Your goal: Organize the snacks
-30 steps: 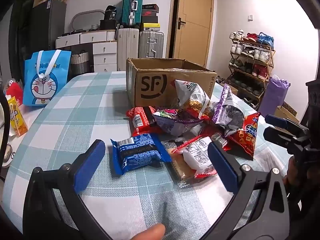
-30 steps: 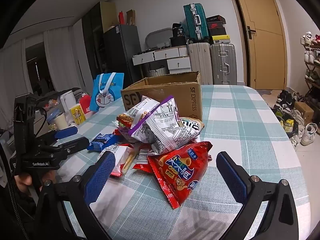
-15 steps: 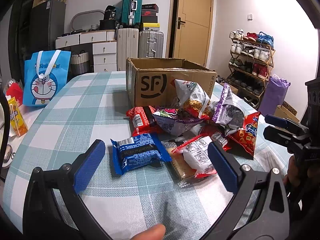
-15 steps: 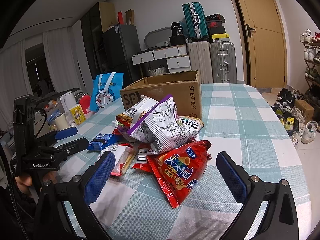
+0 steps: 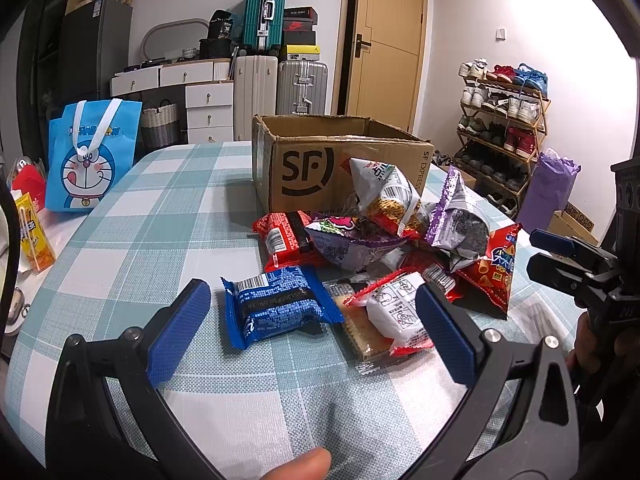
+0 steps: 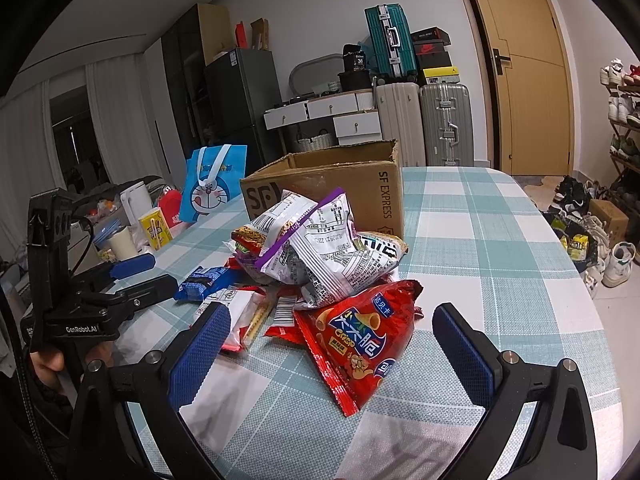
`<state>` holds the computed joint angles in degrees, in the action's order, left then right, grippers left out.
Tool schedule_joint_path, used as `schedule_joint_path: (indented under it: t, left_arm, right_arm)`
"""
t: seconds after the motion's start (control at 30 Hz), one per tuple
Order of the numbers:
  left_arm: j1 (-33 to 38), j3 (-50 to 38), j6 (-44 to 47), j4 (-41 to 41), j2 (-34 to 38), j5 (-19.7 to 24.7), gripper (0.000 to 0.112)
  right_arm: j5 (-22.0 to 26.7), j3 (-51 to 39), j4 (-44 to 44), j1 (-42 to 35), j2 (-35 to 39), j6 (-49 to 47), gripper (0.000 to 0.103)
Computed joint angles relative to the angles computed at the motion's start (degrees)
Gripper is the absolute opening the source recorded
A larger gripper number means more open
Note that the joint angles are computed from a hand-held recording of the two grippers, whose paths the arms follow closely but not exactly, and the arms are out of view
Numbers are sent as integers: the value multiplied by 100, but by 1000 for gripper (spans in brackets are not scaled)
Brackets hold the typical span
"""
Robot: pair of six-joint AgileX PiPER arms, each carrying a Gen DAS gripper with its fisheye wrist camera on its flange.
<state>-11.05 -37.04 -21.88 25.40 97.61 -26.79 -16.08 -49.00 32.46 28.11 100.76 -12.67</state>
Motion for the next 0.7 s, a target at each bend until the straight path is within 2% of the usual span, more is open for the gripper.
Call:
schedule_joint_path:
  t: [0.47,0.53,0.7]
  left_arm:
    - [-25,-13,79,-91,74,-40,102]
    - [-21,-11,70,-86,71,-41,102]
    - [-28,-24,94,-106,103,-52,102]
  right_arm:
    - [16,-8,46,1,2,-34,103]
    - [-43,35,-287,-52,50,271,103]
    - [-10,23,-221,-50,52,210,103]
